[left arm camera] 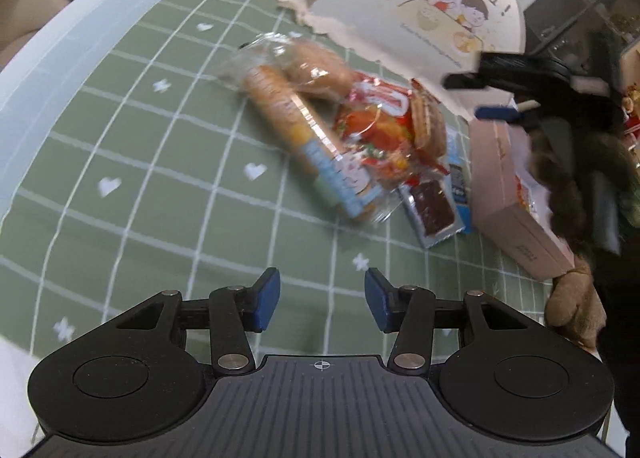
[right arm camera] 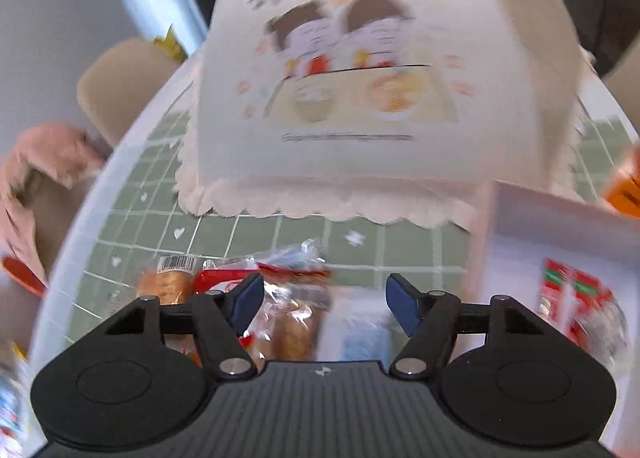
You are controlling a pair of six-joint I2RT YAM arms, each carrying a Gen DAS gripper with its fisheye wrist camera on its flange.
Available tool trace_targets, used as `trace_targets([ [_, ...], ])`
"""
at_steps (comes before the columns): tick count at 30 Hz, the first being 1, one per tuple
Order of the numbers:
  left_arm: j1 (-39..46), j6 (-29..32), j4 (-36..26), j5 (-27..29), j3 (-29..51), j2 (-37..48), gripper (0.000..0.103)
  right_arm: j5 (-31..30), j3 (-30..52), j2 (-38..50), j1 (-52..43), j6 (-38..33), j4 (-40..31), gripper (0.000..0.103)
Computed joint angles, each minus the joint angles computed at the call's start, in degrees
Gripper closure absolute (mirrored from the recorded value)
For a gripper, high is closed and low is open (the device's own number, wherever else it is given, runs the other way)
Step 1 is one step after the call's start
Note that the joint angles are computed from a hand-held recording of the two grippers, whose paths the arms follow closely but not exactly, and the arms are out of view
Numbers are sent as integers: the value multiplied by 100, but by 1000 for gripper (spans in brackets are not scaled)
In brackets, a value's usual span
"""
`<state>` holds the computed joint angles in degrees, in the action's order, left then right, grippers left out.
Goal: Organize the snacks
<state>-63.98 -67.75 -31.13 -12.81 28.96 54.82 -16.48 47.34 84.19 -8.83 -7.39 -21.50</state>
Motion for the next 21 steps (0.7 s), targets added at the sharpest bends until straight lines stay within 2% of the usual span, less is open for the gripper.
trace_targets([
  [5, -391, -467, -221, -142, -194, -308, 52, 715, 172, 738, 636, 298, 419, 34],
  [8, -554, -595, -272, -181, -315, -482, 53, 703, 69, 847, 628, 458, 384, 36],
  [11, -652, -694, -305, -230, -426, -662, 53, 490, -538, 188, 617, 281, 313, 47],
  [16, -570, -448, -239, -236, -423, -651, 53, -148, -1555, -1172, 388, 81, -402, 47],
  [21, -659, 245, -306, -458, -121, -411, 53, -586, -2447, -3161, -9, -391, -1741, 47],
])
